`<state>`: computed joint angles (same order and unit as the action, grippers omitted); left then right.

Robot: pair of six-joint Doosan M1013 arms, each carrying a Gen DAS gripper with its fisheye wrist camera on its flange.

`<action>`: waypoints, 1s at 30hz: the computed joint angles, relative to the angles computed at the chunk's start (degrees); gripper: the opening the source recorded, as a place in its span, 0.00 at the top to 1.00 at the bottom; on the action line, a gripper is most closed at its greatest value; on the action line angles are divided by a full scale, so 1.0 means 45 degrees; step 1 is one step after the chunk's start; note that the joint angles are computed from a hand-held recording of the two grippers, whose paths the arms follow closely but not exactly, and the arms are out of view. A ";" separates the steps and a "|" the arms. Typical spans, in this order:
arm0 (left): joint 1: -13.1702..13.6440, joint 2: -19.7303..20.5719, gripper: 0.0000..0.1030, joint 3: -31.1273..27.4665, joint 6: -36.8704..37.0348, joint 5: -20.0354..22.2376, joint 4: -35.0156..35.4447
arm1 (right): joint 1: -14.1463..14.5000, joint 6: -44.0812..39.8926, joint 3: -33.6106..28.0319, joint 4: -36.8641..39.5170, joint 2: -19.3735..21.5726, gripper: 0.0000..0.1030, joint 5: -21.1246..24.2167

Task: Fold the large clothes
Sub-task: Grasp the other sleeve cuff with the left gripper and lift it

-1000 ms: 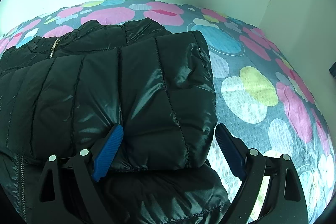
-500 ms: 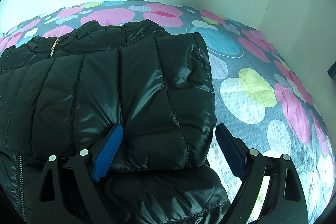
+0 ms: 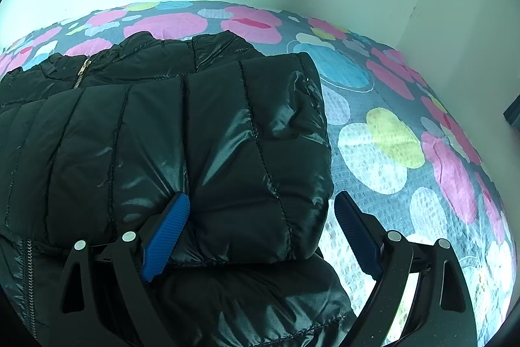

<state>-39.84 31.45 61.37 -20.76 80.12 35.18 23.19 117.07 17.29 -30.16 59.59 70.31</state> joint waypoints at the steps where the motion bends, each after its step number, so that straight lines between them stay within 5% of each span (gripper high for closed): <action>1: 0.0023 0.0008 0.18 -0.0033 -0.0112 0.0140 -0.0004 | 0.0018 0.0030 0.0050 -0.0023 -0.0024 0.13 -0.0013; 5: 0.0037 -0.0007 0.45 -0.0060 -0.0317 0.0481 0.0053 | 0.0019 0.0046 0.0074 -0.0074 -0.0032 0.13 -0.0038; 7: -0.0005 -0.0112 0.48 0.0092 -0.0581 0.0389 0.0052 | 0.0027 0.0065 0.0121 -0.0064 -0.0055 0.13 -0.0052; 13: -0.0316 -0.0277 0.45 0.0182 -0.1578 0.0040 -0.0267 | 0.0030 0.0066 0.0090 -0.0086 -0.0039 0.13 -0.0036; 17: -0.0336 0.0066 0.28 -0.0303 -0.0984 0.0403 -0.0240 | 0.0039 0.0084 0.0091 -0.0124 -0.0043 0.13 -0.0031; 24: -0.0083 0.0055 0.22 -0.0108 -0.2882 0.0324 0.0242 | 0.0052 0.0093 0.0034 -0.0126 -0.0017 0.13 0.0007; 27: -0.0101 0.0187 0.27 -0.0288 -0.3692 0.0668 0.0440 | 0.0036 0.0045 -0.0060 -0.0131 0.0029 0.13 0.0046; 30: -0.0073 0.0522 0.50 -0.0840 -0.3324 0.1595 0.0368 | 0.0032 0.0068 -0.0038 -0.0093 0.0018 0.13 0.0020</action>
<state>-40.17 33.81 57.59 -35.72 87.30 36.83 23.33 117.38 17.12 -30.57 59.67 70.40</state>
